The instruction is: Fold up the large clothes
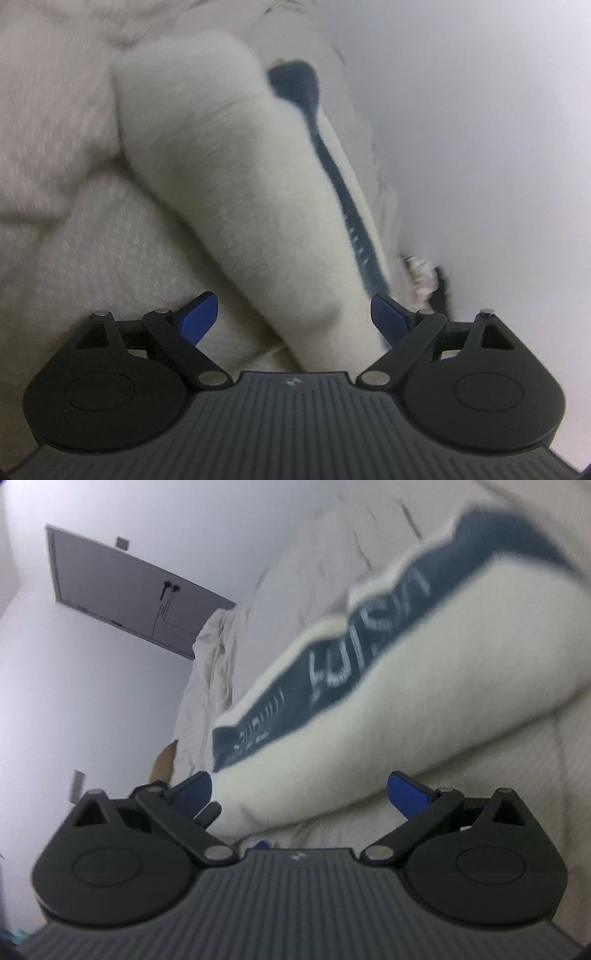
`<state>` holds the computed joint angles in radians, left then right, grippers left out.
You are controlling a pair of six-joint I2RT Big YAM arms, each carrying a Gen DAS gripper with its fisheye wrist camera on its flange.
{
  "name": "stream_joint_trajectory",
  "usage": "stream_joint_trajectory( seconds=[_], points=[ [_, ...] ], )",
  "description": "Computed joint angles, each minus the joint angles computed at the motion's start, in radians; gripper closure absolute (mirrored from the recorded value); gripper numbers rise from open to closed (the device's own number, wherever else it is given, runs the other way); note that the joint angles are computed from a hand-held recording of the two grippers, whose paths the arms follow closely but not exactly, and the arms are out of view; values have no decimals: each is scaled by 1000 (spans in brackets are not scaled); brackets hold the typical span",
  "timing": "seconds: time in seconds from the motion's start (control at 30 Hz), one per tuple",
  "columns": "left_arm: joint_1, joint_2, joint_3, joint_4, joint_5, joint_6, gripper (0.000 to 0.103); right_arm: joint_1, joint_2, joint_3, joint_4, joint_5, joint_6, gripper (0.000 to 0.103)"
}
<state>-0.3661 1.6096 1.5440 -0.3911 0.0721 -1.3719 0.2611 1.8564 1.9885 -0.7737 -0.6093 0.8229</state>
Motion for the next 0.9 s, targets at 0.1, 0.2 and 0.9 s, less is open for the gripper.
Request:
stream_joint_trajectory(
  seconds=[0.1,0.2,0.9],
  points=[
    [3,4,-21,64,-5,-44,11,6,16,-23,39,-10,125,0],
    [-4,31,11,36,-77,-67,11,5,41,-52,148,-52,279,0],
    [-15,96,103,-52,-177,1,49,26,62,-47,199,310,368,51]
  ],
)
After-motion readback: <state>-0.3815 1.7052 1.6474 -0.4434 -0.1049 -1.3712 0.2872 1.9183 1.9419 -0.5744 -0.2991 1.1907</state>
